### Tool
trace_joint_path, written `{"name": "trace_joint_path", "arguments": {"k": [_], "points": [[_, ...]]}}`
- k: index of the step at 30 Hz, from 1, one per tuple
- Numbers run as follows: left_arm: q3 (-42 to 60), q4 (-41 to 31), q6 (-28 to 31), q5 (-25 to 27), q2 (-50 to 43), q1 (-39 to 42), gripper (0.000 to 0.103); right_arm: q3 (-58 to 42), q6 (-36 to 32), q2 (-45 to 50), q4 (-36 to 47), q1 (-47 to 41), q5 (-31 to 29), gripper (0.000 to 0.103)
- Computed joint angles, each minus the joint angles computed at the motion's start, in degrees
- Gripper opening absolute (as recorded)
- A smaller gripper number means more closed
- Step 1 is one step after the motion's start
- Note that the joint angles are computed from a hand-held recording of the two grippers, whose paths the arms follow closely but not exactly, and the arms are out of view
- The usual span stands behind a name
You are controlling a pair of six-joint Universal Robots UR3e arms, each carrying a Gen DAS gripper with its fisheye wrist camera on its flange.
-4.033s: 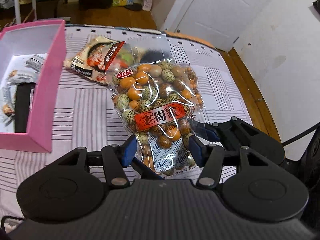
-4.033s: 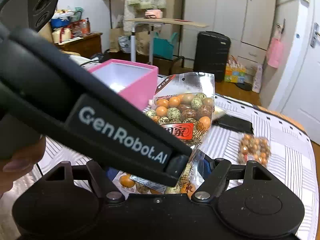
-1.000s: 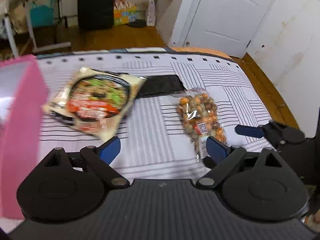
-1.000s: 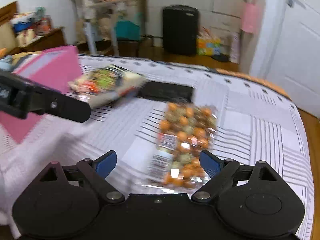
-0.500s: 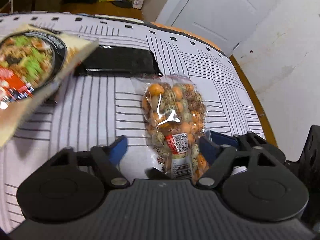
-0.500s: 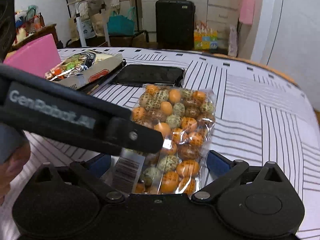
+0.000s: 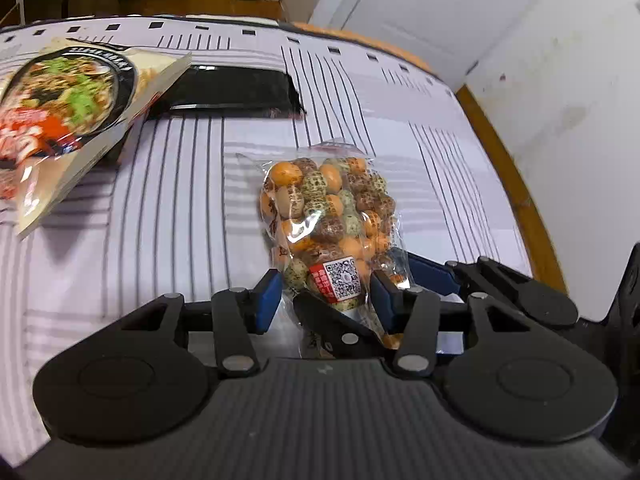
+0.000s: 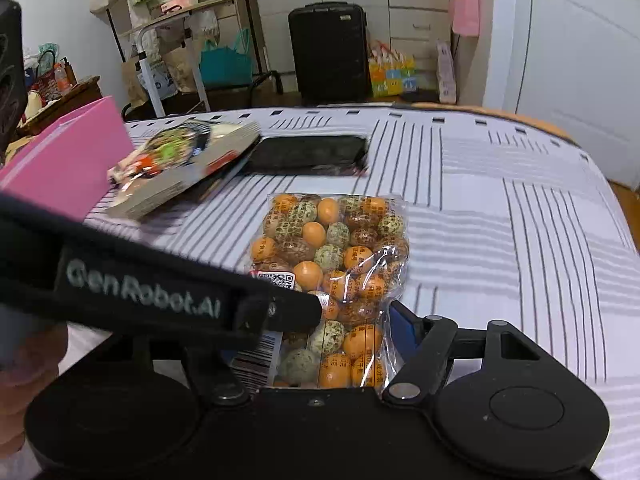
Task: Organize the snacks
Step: 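Close the left gripper on the second egg bag's sealed end, then carry the second egg bag with the left gripper over the pink box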
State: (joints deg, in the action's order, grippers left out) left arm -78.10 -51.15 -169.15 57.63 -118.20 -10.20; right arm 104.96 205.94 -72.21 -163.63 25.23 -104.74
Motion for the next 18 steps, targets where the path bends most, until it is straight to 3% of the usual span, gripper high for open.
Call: {"name": "trace_joint_path", "arguments": {"k": [6,13,18], "points": [[-2.3,-11.2,5.6,3.3,9.9,1.9,0.050,-3.7,4.6,-2.6,6.4,4.7,-0.2,0.075],[-1.6,-24.7,11.0,5.9,19.0,5.9,0.051,-12.3,3.1,-3.1,15.7,10.2,0.2,0.075],[-2.5,-34.6,17.5,4.9,26.9,12.7,0.051,-20.4,4.0,-0.6,20.1,15.2,-1.1,0.075]]}}
